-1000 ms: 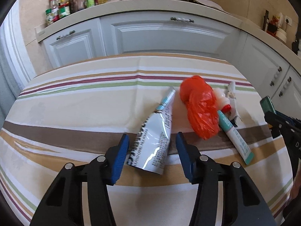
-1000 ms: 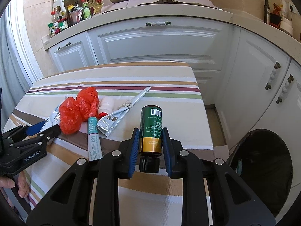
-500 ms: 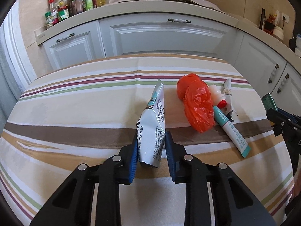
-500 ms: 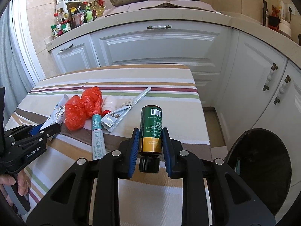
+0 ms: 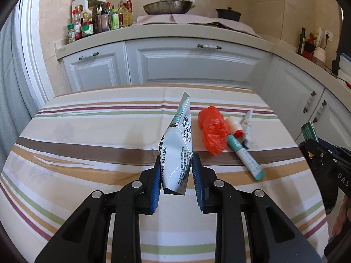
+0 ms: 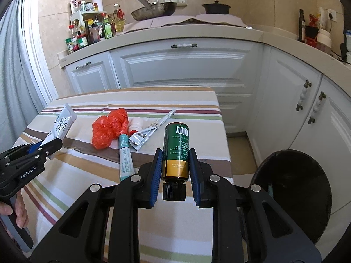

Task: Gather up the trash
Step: 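Lift the green can with the right gripper while the left gripper grasps the white squeezed tube, then carry the green can and white tube over the black bin with both grippers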

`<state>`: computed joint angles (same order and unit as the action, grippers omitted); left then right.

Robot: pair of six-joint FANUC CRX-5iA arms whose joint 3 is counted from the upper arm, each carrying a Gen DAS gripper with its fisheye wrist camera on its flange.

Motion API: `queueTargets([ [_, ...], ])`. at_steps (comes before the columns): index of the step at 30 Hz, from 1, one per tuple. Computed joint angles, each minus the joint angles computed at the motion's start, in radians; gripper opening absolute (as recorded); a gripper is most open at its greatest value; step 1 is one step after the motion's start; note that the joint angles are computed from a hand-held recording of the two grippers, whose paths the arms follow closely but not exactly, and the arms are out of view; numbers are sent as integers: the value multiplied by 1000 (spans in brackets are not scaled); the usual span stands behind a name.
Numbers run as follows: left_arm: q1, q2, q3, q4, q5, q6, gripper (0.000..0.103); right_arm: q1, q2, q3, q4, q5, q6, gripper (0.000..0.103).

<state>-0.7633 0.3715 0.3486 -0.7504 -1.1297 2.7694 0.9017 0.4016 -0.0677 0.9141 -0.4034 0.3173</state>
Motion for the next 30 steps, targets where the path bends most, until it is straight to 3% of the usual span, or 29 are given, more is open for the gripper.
queueTargets([
  [13,-65,29,68,-25,17,-37,27,-36,-142,-201,305,5,-312,24],
  [30,-126,183,294,35,91,-230,27,-113,-314,-415,496,-75,-578,24],
])
